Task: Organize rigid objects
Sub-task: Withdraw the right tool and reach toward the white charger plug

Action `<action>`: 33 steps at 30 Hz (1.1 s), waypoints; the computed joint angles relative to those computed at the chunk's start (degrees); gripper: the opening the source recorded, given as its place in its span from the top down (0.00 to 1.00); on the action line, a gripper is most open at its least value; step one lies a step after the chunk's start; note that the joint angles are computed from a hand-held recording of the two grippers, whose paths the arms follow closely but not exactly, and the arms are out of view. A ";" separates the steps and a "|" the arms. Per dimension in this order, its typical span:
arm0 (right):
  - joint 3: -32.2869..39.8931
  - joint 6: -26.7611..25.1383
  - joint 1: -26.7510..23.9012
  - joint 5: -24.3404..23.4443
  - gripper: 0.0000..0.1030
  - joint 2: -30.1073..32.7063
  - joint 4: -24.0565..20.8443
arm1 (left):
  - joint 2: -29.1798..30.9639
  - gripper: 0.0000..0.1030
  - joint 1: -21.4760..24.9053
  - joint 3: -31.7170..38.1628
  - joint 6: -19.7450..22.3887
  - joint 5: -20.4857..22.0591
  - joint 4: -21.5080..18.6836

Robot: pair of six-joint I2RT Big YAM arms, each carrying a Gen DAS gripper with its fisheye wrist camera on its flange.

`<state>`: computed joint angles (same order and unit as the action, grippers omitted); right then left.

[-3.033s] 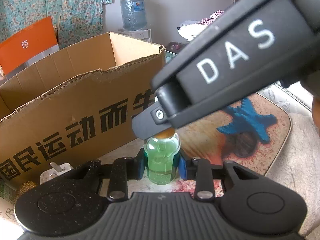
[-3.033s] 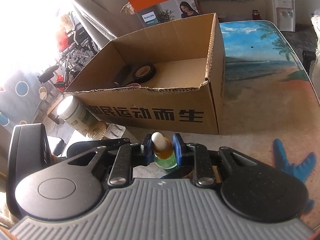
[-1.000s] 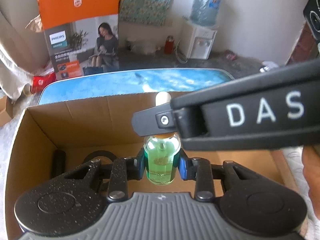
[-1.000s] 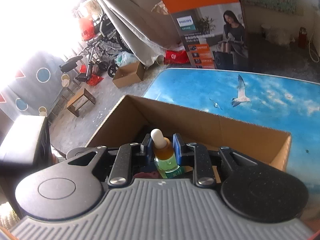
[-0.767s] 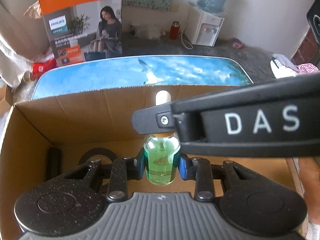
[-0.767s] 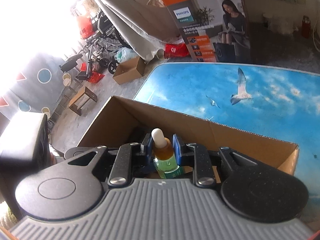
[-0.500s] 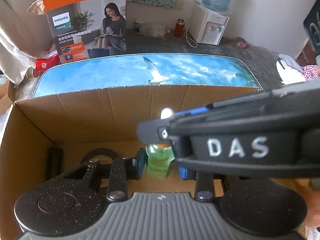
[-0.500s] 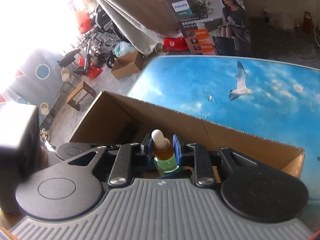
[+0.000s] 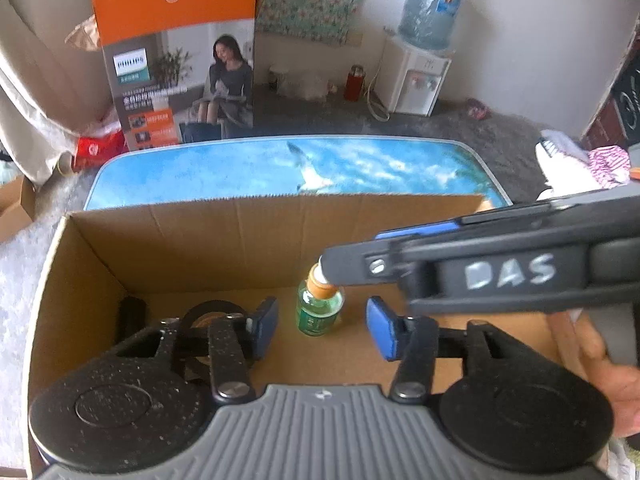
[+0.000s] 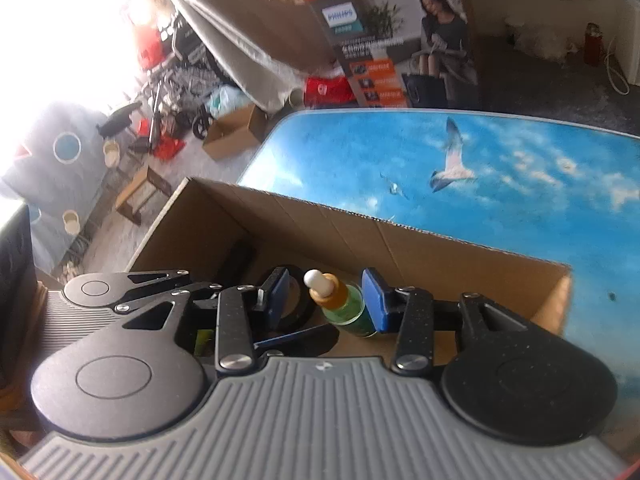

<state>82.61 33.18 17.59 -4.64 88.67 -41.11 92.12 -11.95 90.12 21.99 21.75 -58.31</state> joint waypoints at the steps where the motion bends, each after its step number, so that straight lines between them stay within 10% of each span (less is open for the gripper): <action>1: -0.98 0.60 0.30 0.67 0.61 -1.41 0.65 | -0.74 0.46 0.31 -0.38 0.23 0.63 -0.01; 9: -12.10 7.19 5.99 10.95 0.59 -16.78 6.51 | -10.71 0.30 4.35 -6.77 3.50 9.54 -0.63; 20: -26.14 20.63 28.52 38.65 0.52 -33.61 8.23 | -22.47 0.13 11.27 -17.53 20.86 18.22 -9.72; 33: -34.39 40.79 41.37 45.45 0.52 -32.42 9.25 | -31.51 0.11 17.70 -31.36 25.46 18.98 -2.75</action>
<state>48.21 73.97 58.97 40.81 56.25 -31.87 60.62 5.76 58.76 47.46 40.73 -61.07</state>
